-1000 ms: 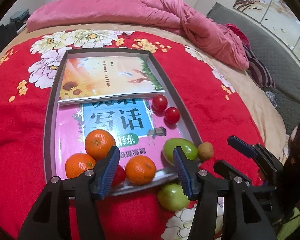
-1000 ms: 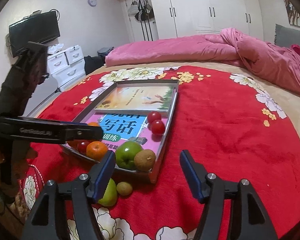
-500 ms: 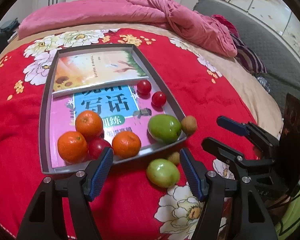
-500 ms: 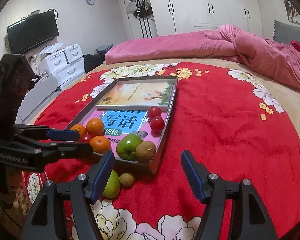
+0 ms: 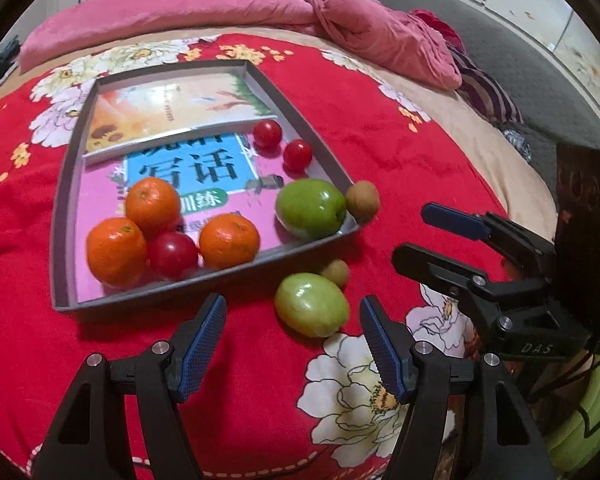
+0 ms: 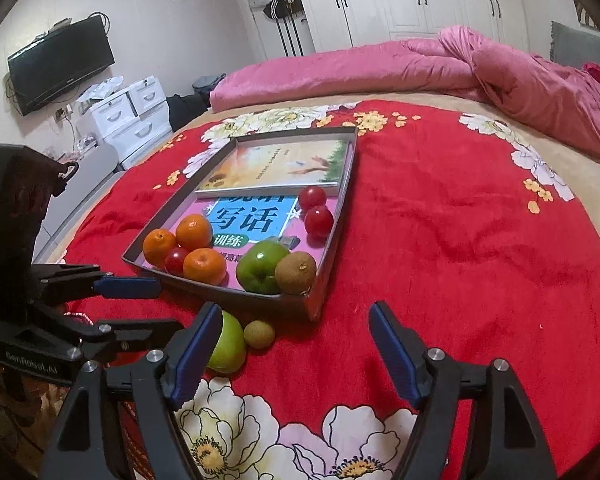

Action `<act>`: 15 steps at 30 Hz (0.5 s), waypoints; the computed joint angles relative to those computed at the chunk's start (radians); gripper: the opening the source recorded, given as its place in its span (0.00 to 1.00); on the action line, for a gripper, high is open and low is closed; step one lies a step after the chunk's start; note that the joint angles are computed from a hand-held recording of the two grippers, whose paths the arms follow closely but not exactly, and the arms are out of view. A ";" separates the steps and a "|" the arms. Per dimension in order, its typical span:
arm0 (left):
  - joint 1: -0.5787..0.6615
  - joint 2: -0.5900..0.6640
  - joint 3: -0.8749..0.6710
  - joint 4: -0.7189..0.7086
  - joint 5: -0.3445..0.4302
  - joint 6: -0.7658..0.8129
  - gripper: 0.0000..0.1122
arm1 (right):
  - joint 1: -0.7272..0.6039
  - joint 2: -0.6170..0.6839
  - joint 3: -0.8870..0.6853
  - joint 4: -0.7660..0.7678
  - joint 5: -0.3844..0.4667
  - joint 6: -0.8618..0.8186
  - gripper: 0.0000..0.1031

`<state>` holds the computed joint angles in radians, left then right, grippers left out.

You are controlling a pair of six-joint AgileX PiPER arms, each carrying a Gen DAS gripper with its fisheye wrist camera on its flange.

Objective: Organize fruits
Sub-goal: 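Withdraw both grippers and lower the left gripper toward the green apple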

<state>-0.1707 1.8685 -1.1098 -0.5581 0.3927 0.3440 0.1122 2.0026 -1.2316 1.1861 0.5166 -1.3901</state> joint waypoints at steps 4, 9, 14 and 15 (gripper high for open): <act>-0.014 0.032 -0.009 -0.010 0.004 0.024 0.63 | 0.003 0.010 -0.012 -0.048 0.001 0.048 0.73; -0.036 0.073 -0.024 -0.021 -0.012 0.057 0.63 | 0.000 0.026 -0.033 -0.091 0.022 0.089 0.73; -0.039 0.101 -0.039 -0.074 -0.038 0.119 0.63 | -0.003 0.046 -0.060 -0.132 0.058 0.130 0.73; -0.039 0.107 -0.043 -0.076 -0.044 0.126 0.63 | -0.002 0.049 -0.065 -0.140 0.062 0.138 0.73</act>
